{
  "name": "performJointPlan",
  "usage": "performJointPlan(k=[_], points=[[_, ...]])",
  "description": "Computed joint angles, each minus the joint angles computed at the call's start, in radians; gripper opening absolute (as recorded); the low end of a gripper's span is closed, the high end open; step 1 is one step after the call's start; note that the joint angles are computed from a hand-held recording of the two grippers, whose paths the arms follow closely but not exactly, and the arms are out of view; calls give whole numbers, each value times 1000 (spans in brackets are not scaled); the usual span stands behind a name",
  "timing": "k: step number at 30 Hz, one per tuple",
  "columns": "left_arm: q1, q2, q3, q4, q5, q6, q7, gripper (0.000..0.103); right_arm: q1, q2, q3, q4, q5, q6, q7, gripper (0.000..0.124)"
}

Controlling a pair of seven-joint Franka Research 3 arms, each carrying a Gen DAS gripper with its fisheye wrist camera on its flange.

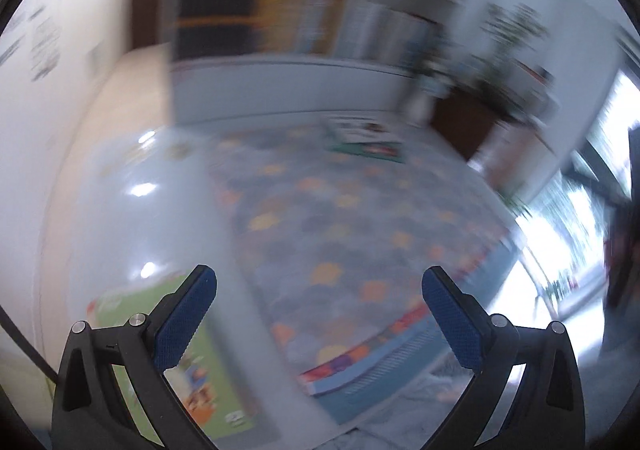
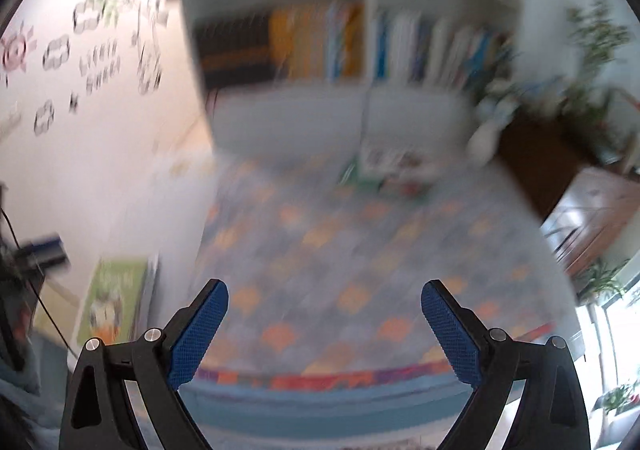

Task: Organize books

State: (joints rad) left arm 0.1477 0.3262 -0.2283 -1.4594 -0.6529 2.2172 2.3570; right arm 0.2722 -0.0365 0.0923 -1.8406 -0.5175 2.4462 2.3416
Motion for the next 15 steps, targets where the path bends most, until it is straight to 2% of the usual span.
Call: performJointPlan(k=[2,3,4,7,10,13,15], points=[[4,3,-26,27,-27,-67,76,102,-15,-84,-1,-41,-56,65,21,97],[0,6,-33,39,-36,-96,95,102,-24,-125,-10,-70,-28,133,-28,97],[-8,7,-37,48,-38,-111,108,102,-29,-162,-25,-98,20,202,-97,103],[-54,-2,-37,48,-18,-60,108,102,-58,-204,-21,-110,47,277,-180,103],[-84,46,-47,125,-18,-75,61,102,-45,-206,-74,-111,202,375,-323,103],[-139,111,-51,215,51,-41,-47,102,-131,-176,-45,-58,154,336,-330,103],[-167,165,-59,289,97,-38,-120,102,-116,-140,-88,-27,294,335,-470,103]])
